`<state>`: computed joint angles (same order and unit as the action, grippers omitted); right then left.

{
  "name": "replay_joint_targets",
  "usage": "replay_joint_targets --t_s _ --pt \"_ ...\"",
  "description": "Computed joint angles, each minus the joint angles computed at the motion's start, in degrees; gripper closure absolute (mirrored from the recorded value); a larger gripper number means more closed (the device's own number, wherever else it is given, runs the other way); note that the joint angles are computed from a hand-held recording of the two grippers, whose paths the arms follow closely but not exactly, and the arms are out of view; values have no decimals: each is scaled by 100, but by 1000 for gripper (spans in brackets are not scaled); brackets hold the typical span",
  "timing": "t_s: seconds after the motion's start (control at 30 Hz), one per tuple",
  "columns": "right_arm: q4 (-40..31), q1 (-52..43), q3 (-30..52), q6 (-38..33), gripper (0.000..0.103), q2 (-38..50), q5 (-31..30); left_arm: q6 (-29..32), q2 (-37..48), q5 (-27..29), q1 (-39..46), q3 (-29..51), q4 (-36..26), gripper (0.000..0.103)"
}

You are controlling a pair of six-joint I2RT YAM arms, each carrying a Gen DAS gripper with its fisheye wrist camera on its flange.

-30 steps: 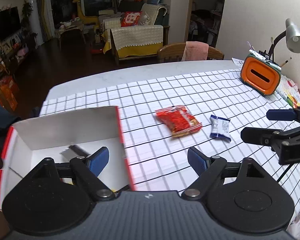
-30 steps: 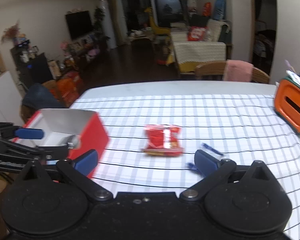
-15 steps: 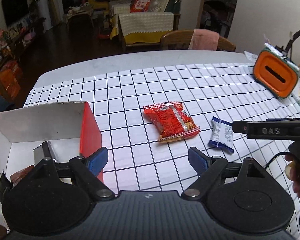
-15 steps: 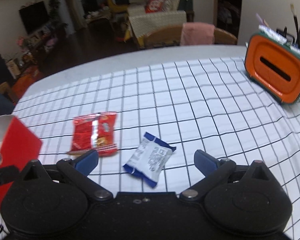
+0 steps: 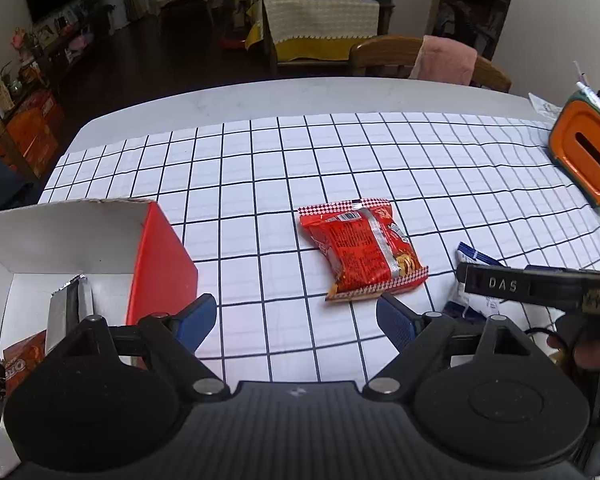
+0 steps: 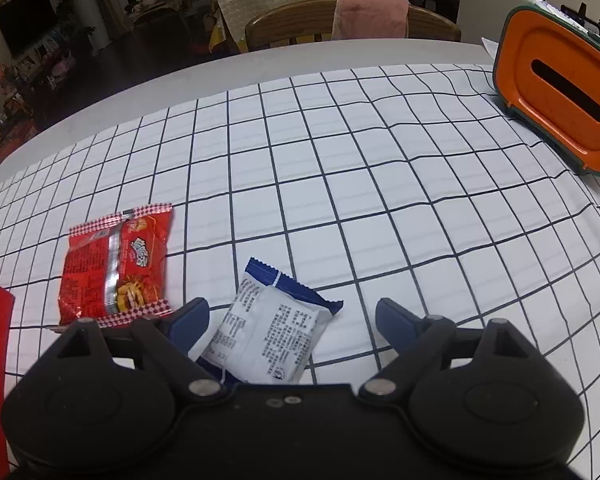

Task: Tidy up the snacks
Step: 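Grasp the red chip bag with the left gripper while the right gripper grasps the white-and-blue snack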

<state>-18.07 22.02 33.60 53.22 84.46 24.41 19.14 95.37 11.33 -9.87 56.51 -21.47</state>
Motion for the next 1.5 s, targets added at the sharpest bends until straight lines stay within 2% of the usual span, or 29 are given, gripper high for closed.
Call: replay_joint_targets --t_s 0.2,0.3,0.53,0.8,0.97,1.1,1.3,1.37,1.5 --pt "53 78 93 -69 25 295 9 -384 456 -423 -384 358 25 16" --pt "44 147 87 -180 37 300 2 -624 698 -596 -577 584 -45 16" --pt "184 114 -366 -553 57 -295 -114 -1353 1384 -968 -1019 1299 -497 16" --pt "188 -246 -1145 -857 59 -1551 -555 -2099 2442 -1167 -1413 2399 -1097 16" --pt "-54 -470 -1444 -1008 59 -2323 -773 -2433 2803 -1493 -1630 2652 -1026 15" --pt "-181 -557 -1582 -1087 58 -2665 -901 -2718 2991 -1537 -1785 2944 -1118 11" --pt "-296 -706 -1737 -1219 58 -3061 -1035 -3354 3143 -1450 -1867 3477 -1485 11" --pt "-356 -732 -1788 -1235 58 -3189 -1072 -3452 3352 -1260 -1788 3953 -1784 11" --pt "-438 -836 -1868 -1299 58 -3386 -1134 -3634 3684 -1398 -1847 4259 -1892 11"
